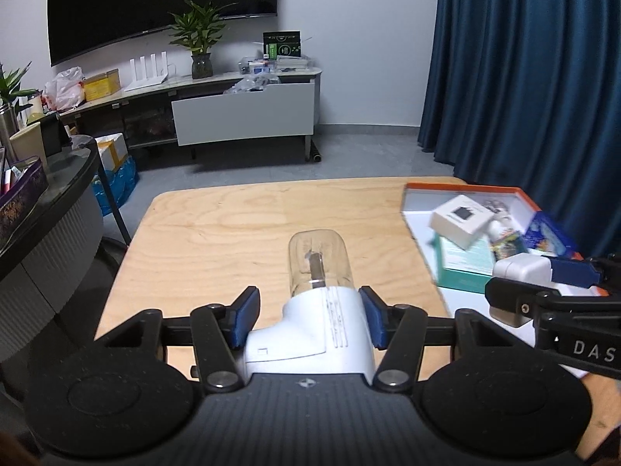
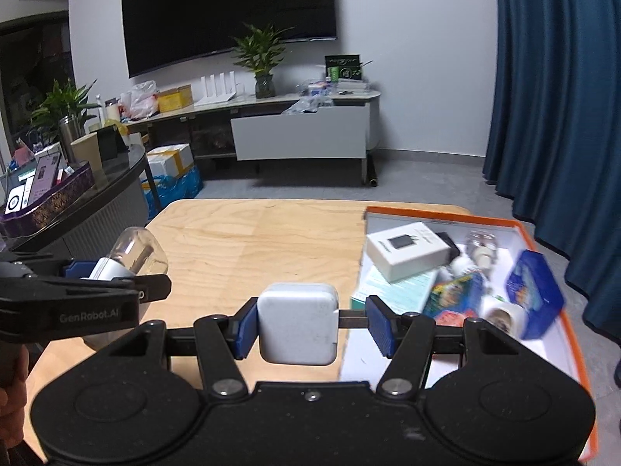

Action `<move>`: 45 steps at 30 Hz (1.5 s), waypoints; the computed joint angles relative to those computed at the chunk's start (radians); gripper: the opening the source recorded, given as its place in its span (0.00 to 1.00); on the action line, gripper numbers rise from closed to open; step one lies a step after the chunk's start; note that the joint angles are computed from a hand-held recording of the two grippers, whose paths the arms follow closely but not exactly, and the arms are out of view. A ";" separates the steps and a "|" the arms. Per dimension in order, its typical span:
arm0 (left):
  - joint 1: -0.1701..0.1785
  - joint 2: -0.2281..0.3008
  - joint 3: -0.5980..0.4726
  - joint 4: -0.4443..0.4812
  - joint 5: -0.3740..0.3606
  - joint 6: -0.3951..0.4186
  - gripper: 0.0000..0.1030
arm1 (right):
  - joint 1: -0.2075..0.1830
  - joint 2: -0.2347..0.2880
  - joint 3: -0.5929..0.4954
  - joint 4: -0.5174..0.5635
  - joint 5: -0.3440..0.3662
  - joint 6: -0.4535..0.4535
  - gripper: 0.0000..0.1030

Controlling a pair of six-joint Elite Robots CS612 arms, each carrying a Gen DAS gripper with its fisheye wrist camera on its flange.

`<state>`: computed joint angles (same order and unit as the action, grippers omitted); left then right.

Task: Organize rigid objects
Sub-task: 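Carry the plug device and cube charger over the white lid, then hold the plug device and cube charger above the lid, positioning both tools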

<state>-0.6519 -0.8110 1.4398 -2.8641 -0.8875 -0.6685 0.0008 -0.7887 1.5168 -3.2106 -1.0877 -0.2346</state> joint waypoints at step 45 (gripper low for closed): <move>-0.065 0.127 -0.191 -0.130 -0.127 0.186 0.55 | -0.122 -0.039 0.105 -0.128 -0.129 0.106 0.68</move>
<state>-0.7172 -0.6840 1.2488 -2.9936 -1.0150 -0.4822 -0.1211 -0.8280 1.6222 -3.3383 -1.2163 -0.1288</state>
